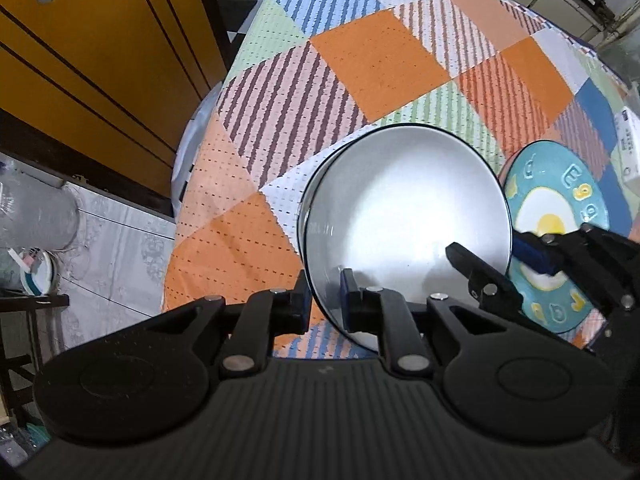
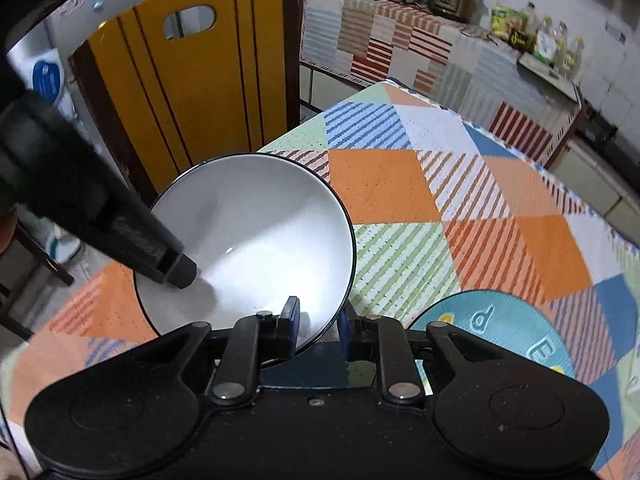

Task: Organize plates and bowls
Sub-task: 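Lower the third bowl into the nested bowls, then grip the rim of the three-bowl stack and lift it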

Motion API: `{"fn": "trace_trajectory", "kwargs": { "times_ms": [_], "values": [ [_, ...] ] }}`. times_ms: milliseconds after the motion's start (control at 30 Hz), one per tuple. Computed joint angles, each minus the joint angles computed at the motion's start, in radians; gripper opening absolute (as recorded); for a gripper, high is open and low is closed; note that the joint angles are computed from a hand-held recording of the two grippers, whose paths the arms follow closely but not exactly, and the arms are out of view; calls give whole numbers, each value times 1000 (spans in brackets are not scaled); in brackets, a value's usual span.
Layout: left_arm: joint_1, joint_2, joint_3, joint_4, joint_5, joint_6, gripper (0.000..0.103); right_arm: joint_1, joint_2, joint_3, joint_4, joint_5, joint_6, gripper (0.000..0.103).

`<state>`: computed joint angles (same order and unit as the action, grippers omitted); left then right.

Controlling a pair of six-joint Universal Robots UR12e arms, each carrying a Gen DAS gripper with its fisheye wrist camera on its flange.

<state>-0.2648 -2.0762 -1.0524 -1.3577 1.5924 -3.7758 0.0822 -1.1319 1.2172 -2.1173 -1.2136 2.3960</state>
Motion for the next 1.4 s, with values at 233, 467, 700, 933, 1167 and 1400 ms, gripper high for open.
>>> {"fn": "trace_trajectory", "kwargs": {
  "times_ms": [233, 467, 700, 933, 1167, 1400],
  "values": [
    [-12, 16, -39, 55, 62, -11, 15, -2, -15, 39, -102, 21, -24, 33],
    [-6, 95, -177, 271, 14, -36, 23, -75, -69, 109, -153, 238, 48, 43],
    [1, 126, -267, 446, 11, -52, 30, -125, -111, 189, -150, 374, 5, 55],
    [14, 164, -398, 638, -22, -94, 37, -125, -110, 199, -102, 371, 1, 69],
    [23, 153, -439, 759, -58, -118, 40, -105, -95, 232, -167, 337, 72, 71],
    [34, 141, -456, 817, -97, -132, 44, -70, -85, 247, -181, 221, 45, 71]
  ]
}}
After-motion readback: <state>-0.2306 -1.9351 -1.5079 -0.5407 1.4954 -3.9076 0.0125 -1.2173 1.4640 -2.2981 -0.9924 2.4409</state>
